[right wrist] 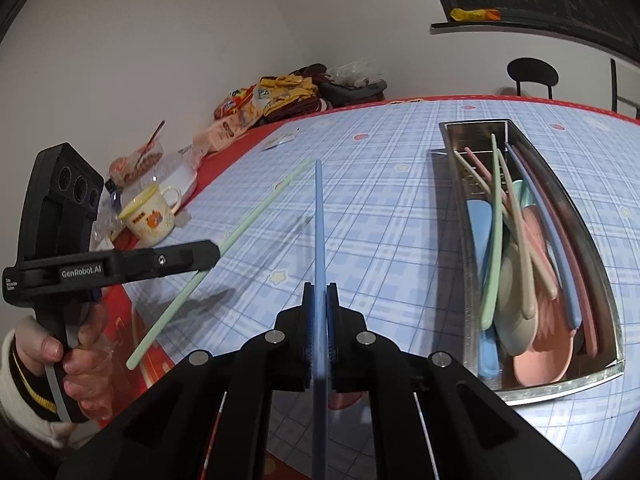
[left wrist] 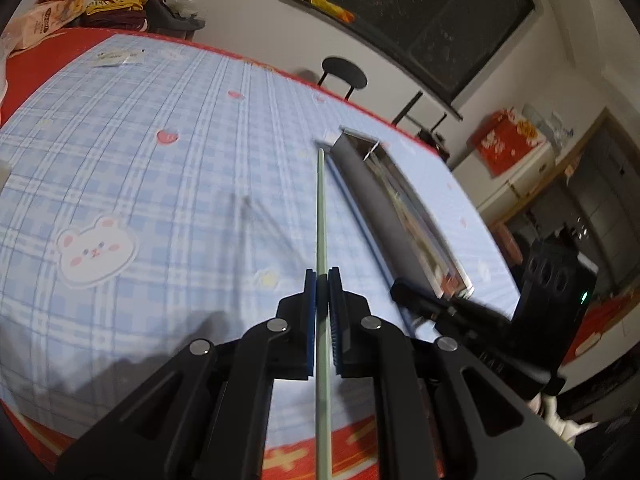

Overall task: Organize utensils
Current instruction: 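Lift both held chopsticks and carry them over the steel basket, then lower the chopsticks into the basket and open both tools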

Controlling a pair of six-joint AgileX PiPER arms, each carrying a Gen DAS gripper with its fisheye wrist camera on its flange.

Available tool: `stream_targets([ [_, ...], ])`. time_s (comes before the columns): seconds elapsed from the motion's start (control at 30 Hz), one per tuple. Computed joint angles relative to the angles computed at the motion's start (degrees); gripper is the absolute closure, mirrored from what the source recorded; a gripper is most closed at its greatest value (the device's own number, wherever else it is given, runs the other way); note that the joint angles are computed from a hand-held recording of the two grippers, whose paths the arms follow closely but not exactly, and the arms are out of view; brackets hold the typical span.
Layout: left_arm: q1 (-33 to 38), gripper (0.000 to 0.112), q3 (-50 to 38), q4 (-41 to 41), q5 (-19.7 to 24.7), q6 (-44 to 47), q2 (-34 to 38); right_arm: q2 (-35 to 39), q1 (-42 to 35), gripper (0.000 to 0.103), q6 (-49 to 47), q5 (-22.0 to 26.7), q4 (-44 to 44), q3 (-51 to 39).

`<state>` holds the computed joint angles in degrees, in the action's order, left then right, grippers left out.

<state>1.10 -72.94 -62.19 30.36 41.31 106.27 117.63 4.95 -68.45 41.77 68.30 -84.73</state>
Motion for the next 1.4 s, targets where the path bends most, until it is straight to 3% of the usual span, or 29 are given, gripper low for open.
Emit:
stream_targets([
  [0.13,-3.0,0.102,-5.5,0.1,-2.6,-4.6,1.9,1.0,-2.3,0.097,2.5,2.7,0.8,-3.8],
  [0.4,-9.6,0.102,-25.0,7.9,-4.5,-22.1,12.9,7.6,-7.9,0.097,11.9,2.5,0.0,-19.0],
  [0.53,-12.8,0.102,-38.1,16.9,-2.2,-35.1,21.1,12.5,-10.0,0.097,18.3,3.9,-2.4,-24.7],
  [0.77,-15.6,0.102,-56.2,25.5,3.1,-48.7,33.0,16.6,-11.0,0.097,23.7,5.0,-5.2,-30.5],
  [1.27,-17.1,0.102,-71.2,36.0,10.0,-60.3,42.2,21.3,-9.8,0.096,30.6,5.5,-11.3,-37.6],
  [1.4,-17.0,0.089,-63.1,36.8,5.0,-58.6,37.5,18.8,-9.6,0.093,26.4,3.1,-9.1,-33.7],
])
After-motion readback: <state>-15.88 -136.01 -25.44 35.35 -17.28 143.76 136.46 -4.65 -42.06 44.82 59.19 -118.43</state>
